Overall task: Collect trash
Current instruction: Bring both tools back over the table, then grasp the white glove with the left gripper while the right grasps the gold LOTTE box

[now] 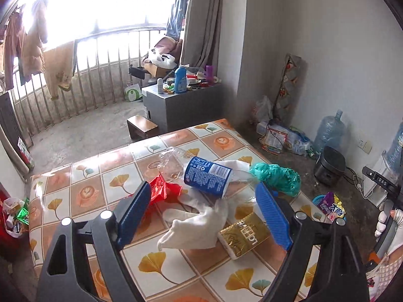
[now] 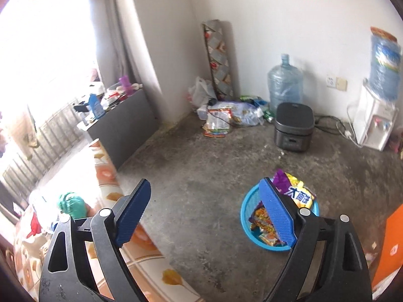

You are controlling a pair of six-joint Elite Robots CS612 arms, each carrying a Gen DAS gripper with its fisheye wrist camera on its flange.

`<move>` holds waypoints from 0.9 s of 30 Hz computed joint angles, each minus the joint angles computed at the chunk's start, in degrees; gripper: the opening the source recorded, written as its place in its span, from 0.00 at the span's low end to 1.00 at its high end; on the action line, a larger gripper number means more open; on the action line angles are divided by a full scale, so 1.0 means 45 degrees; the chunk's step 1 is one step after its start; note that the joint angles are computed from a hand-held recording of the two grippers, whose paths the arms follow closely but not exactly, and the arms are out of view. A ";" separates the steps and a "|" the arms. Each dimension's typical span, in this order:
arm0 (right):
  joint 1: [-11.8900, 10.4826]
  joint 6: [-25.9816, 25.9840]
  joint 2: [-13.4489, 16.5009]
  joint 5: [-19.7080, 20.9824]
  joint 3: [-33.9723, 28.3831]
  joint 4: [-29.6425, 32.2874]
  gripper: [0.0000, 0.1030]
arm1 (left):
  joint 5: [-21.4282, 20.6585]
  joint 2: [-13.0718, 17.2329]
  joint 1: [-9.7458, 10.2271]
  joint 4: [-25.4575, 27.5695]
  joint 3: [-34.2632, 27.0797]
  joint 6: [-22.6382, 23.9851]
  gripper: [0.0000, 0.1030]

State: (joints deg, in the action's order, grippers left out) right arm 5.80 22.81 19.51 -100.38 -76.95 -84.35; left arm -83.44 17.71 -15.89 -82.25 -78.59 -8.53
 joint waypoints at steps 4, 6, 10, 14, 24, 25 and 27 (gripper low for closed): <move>0.0274 -0.0184 -0.0311 0.0451 0.0509 -0.0576 0.83 | -0.0739 -0.0040 0.0312 -0.0166 0.0164 -0.0055 0.80; 0.0395 -0.0224 -0.0422 0.0551 0.0704 -0.0711 0.83 | -0.1181 -0.0108 0.0436 -0.0484 0.0419 0.0272 0.80; 0.0607 -0.0628 -0.0598 0.0476 0.0951 -0.0583 0.83 | -0.1835 -0.0171 0.0651 -0.1106 0.0866 0.0888 0.80; 0.0646 -0.0596 -0.0671 0.0590 0.0819 -0.0224 0.83 | -0.2673 -0.0151 0.0899 -0.1582 0.1249 0.0970 0.80; 0.0681 0.0631 -0.0649 0.2889 0.0363 0.0008 0.80 | -0.3947 0.0036 0.1117 -0.1599 0.1261 0.1205 0.80; 0.0675 0.0715 -0.0583 0.3298 0.0285 0.0004 0.79 | -0.3987 0.0066 0.1120 -0.1501 0.1180 0.1176 0.80; 0.0674 0.0859 -0.0477 0.4224 0.0235 0.0094 0.74 | -0.3825 0.0140 0.1096 -0.1221 0.0951 0.1139 0.80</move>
